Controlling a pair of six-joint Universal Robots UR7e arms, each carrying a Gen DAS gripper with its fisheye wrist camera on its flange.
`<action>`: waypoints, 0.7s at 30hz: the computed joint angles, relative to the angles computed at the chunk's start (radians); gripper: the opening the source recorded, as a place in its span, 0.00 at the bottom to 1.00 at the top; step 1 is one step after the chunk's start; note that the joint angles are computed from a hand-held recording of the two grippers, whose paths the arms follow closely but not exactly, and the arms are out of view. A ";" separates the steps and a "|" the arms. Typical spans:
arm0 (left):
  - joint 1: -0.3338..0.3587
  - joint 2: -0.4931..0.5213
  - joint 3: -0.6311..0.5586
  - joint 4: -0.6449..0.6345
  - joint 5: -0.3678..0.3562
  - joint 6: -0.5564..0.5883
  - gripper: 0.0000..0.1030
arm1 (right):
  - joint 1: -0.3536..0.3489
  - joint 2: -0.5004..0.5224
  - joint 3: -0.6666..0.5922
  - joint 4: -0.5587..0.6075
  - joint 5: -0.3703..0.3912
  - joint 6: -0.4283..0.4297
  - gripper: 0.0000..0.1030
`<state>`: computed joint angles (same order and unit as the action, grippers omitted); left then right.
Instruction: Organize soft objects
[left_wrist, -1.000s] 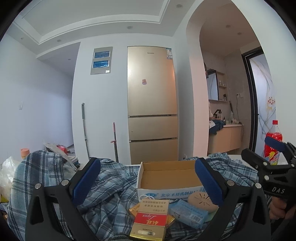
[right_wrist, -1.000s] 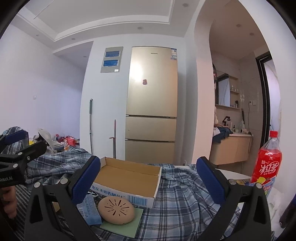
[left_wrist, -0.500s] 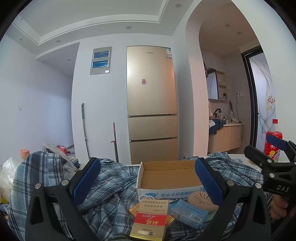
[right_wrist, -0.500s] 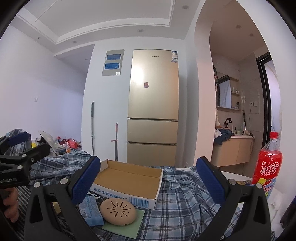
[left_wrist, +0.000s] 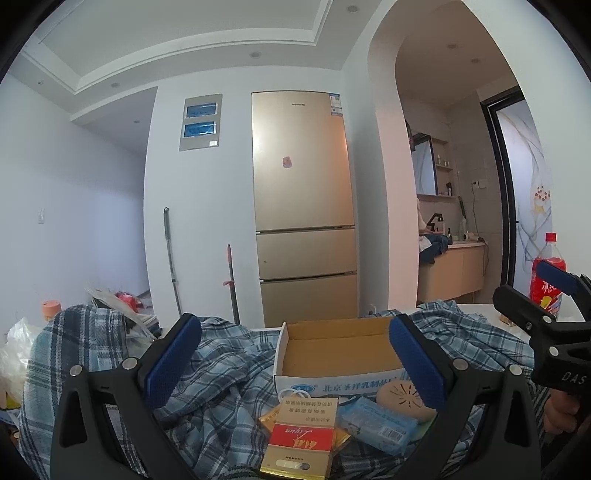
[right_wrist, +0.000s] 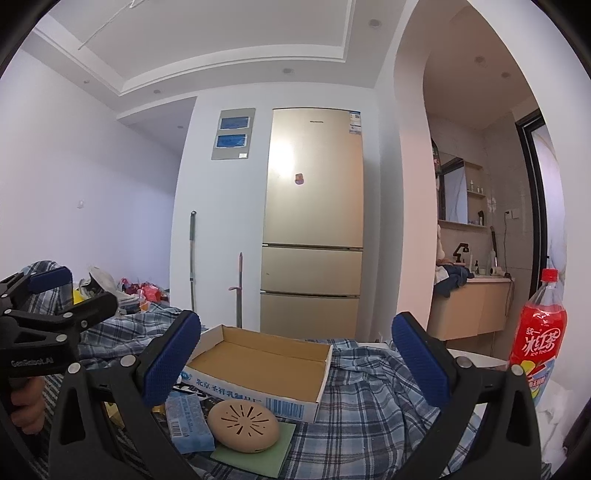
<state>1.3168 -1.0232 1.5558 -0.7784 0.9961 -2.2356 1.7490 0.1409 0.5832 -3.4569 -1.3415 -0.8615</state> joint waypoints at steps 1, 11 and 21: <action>0.001 -0.002 0.003 -0.001 0.002 -0.001 1.00 | -0.001 -0.002 0.004 -0.003 0.005 0.002 1.00; 0.003 -0.016 0.005 0.020 -0.004 -0.042 1.00 | -0.006 -0.013 0.028 -0.011 0.032 -0.005 1.00; 0.002 -0.020 0.001 0.039 -0.001 -0.035 1.00 | -0.001 -0.006 0.021 -0.007 0.023 -0.025 1.00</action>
